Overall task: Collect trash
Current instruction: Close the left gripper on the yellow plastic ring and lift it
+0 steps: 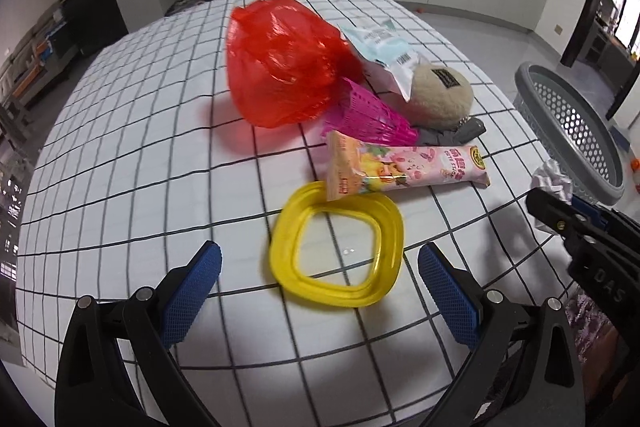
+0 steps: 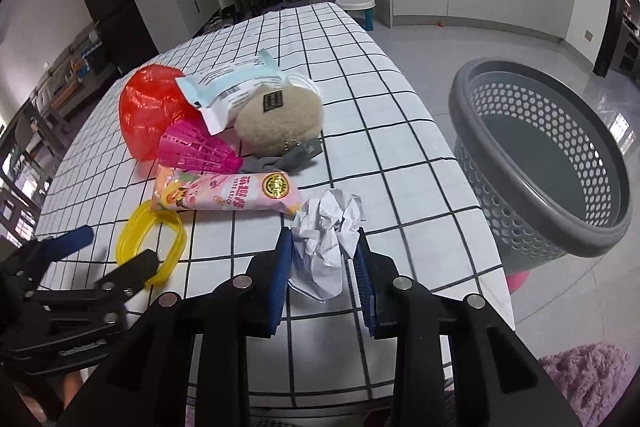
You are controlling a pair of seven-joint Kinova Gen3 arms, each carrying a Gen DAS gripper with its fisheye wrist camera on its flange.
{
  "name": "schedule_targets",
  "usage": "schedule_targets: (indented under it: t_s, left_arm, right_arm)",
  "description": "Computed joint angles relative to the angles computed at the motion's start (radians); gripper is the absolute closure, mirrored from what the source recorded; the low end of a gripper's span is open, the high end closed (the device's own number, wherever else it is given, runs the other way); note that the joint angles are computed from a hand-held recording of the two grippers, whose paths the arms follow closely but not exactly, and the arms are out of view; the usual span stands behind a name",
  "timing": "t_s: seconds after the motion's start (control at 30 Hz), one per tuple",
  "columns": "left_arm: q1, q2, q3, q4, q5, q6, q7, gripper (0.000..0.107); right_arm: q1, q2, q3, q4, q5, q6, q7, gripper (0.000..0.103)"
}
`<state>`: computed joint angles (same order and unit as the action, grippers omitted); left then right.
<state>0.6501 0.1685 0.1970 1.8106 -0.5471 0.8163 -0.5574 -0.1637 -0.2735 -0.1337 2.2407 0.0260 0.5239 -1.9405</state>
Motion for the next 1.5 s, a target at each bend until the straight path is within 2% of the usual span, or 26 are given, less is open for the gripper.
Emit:
schedule_targets:
  t_s: [0.3, 0.43, 0.63, 0.87, 1.03, 1.5]
  left_arm:
    - [-0.015, 0.059, -0.016, -0.046, 0.074, 0.017, -0.084, 0.011]
    - [-0.043, 0.076, -0.025, -0.055, 0.144, 0.013, -0.139, 0.010]
    - [-0.043, 0.090, -0.034, -0.074, 0.169, 0.027, -0.179, 0.010]
    - [-0.042, 0.081, -0.042, -0.059, 0.164, 0.003, -0.194, 0.010]
    - [-0.062, 0.092, -0.035, -0.089, 0.205, 0.038, -0.245, 0.010]
    - [-0.015, 0.066, -0.051, -0.018, 0.101, -0.045, -0.116, 0.010]
  right_arm:
    - [-0.018, 0.006, 0.067, 0.005, -0.073, -0.011, 0.081, 0.073]
    - [-0.016, 0.004, 0.080, 0.006, -0.099, -0.017, 0.110, 0.073]
    - [-0.021, 0.006, 0.102, 0.015, -0.140, -0.030, 0.159, 0.073]
    - [-0.015, 0.008, 0.118, 0.019, -0.178, -0.035, 0.200, 0.073]
    - [-0.011, 0.010, 0.117, 0.020, -0.189, -0.036, 0.214, 0.073]
    - [-0.003, 0.005, 0.110, 0.021, -0.197, -0.035, 0.225, 0.073]
